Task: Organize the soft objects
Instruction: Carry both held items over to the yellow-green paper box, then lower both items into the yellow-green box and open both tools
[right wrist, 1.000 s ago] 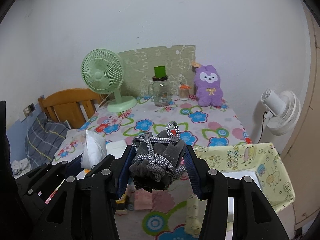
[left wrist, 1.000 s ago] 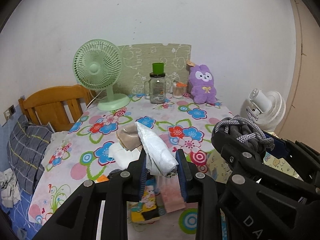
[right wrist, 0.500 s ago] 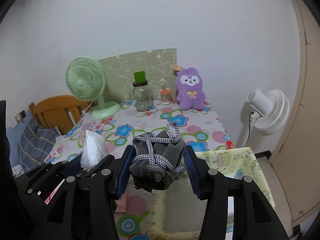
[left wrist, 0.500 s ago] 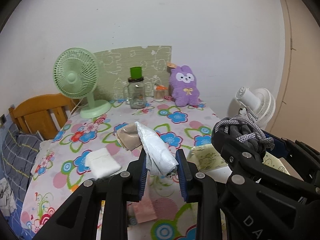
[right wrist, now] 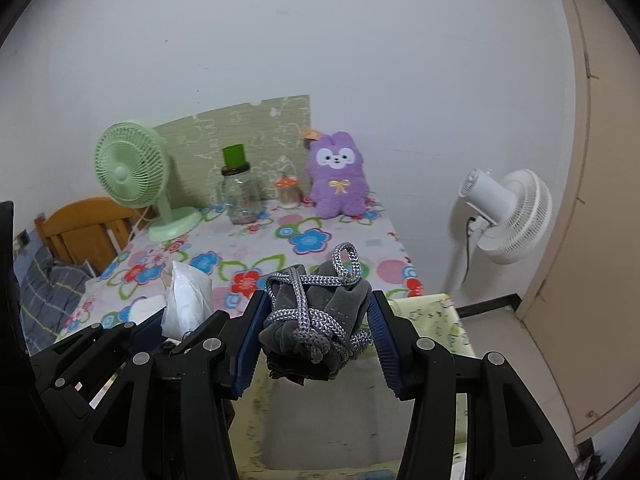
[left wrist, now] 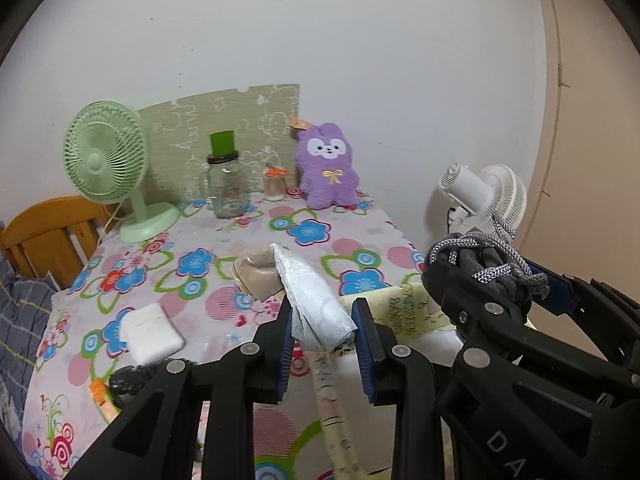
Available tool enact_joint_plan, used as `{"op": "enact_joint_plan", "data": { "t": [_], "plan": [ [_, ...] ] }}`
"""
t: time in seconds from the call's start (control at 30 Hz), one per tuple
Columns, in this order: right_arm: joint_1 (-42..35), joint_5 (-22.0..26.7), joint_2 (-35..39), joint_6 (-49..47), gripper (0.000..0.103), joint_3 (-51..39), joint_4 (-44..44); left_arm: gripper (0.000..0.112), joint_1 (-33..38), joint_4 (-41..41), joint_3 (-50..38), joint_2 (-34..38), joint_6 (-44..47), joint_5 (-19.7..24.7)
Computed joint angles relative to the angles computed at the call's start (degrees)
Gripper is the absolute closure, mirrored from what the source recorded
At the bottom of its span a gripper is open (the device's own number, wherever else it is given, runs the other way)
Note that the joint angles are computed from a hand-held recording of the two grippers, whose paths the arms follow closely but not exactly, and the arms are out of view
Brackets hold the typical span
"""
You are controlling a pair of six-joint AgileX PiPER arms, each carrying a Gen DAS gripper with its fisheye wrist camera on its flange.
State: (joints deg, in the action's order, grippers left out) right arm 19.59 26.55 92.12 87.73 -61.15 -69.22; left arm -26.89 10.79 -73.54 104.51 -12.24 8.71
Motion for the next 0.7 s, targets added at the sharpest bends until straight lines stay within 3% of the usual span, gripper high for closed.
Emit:
{"op": "enact_joint_plan", "data": {
  "t": [0.37, 0.47, 0.7],
  "plan": [
    [-6.1, -2.7, 1.3, 2.4, 0.049, 2.3, -1.4, 0.082, -3.3, -1.9, -6.5, 6.3, 3.2, 3.0],
    [-7.4, -3.3, 2.2, 2.2, 0.049, 2.2, -0.8, 0.076, -3.6, -6.6, -8.6, 8.0, 8.7, 4.6],
    [-9.7, -5.3, 4.3, 0.6, 0.049, 1.3, 1.2, 0.057, -4.1, -8.1, -13.1, 11.1, 11.3, 8.7]
  ]
}}
